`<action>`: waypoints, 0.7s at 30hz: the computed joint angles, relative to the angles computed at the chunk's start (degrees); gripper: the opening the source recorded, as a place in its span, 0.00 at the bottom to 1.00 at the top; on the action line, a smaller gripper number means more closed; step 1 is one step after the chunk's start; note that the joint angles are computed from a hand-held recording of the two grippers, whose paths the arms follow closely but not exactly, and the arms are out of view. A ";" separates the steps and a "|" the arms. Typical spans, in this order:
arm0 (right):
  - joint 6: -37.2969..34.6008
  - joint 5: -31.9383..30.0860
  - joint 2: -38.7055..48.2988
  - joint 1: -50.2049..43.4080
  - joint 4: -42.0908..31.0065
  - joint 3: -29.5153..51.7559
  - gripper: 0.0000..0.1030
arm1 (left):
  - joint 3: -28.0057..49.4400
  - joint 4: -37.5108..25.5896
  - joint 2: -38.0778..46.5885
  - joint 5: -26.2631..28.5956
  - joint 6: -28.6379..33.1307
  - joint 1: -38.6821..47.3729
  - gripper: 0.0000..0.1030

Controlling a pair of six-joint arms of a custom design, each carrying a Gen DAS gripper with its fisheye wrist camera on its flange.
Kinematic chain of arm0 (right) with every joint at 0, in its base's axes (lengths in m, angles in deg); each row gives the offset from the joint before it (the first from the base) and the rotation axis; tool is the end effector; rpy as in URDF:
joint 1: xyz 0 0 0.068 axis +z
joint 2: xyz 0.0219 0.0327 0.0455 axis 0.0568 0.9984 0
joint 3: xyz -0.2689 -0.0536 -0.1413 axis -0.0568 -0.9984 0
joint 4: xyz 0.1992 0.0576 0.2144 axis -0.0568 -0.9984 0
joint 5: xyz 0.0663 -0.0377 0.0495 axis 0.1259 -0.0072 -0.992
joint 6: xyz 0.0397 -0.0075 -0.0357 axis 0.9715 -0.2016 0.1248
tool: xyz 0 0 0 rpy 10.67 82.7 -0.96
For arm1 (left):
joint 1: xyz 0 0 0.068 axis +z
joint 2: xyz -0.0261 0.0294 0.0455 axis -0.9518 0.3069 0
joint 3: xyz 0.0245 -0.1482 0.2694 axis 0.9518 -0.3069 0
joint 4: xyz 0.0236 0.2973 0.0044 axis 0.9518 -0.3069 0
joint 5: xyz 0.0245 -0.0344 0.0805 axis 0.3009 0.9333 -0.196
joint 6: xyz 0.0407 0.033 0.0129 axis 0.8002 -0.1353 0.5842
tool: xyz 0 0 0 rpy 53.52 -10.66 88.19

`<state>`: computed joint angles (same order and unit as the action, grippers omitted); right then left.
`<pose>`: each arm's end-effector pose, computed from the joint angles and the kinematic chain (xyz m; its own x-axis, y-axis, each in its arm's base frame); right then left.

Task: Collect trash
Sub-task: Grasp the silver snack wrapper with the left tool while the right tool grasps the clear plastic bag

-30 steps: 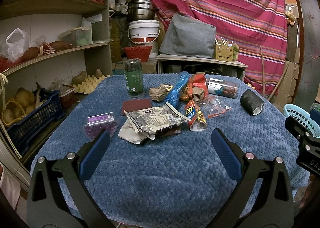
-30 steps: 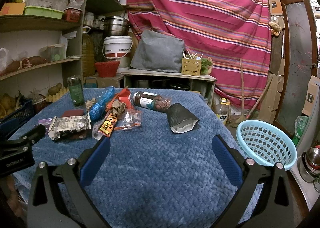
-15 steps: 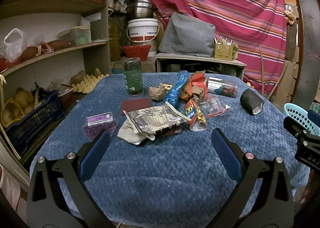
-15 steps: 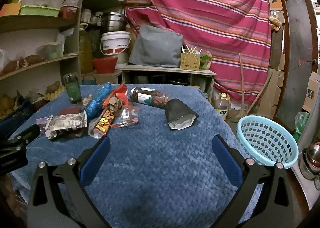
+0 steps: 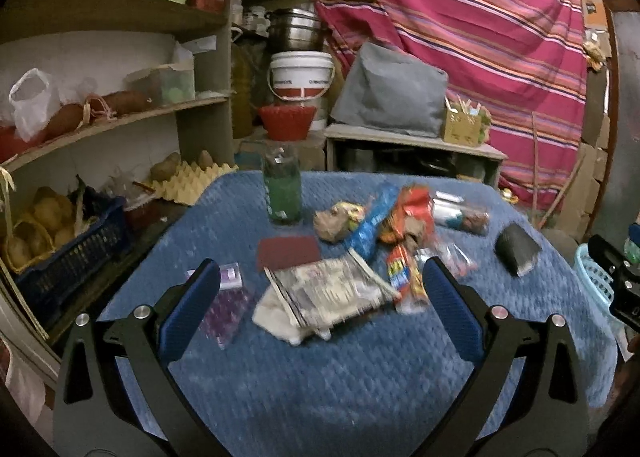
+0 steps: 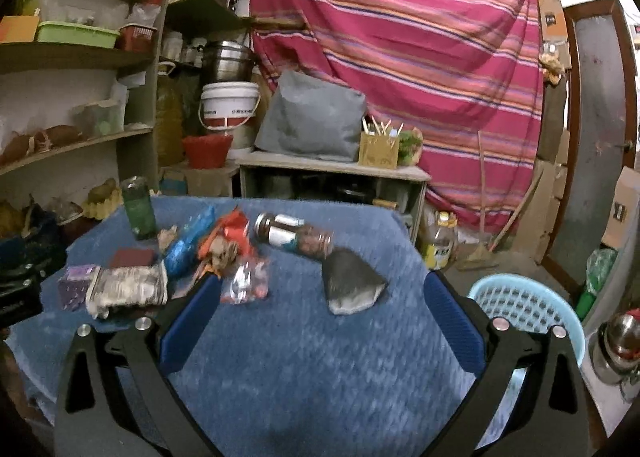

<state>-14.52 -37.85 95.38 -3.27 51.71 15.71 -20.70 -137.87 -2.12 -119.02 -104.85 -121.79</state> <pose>0.2489 -0.0108 0.1999 -0.2526 -0.1864 -0.9494 -0.4334 0.8991 -0.0612 0.1360 -0.1100 0.2028 -0.3204 -0.2465 -0.9146 -0.5776 0.8161 -0.0177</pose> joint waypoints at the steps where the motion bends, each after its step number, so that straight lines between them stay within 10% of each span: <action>1: -0.24 2.59 0.90 1.89 0.30 1.16 0.96 | -0.49 3.20 -1.49 0.20 4.92 2.25 0.95; 9: -2.60 13.23 15.39 13.39 -4.08 14.38 0.96 | -5.99 32.53 -6.37 16.27 39.99 25.71 0.95; 15: 0.08 13.49 25.38 15.61 -2.80 20.22 0.96 | -8.89 41.41 -0.15 27.16 43.49 34.56 0.95; 21: -1.96 18.51 32.07 17.98 -0.92 22.71 0.96 | -9.68 42.82 5.70 26.66 43.14 33.79 0.95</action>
<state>-16.48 -19.33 127.45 14.71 50.79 38.43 -30.38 -95.04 3.58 -92.37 -61.71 -88.00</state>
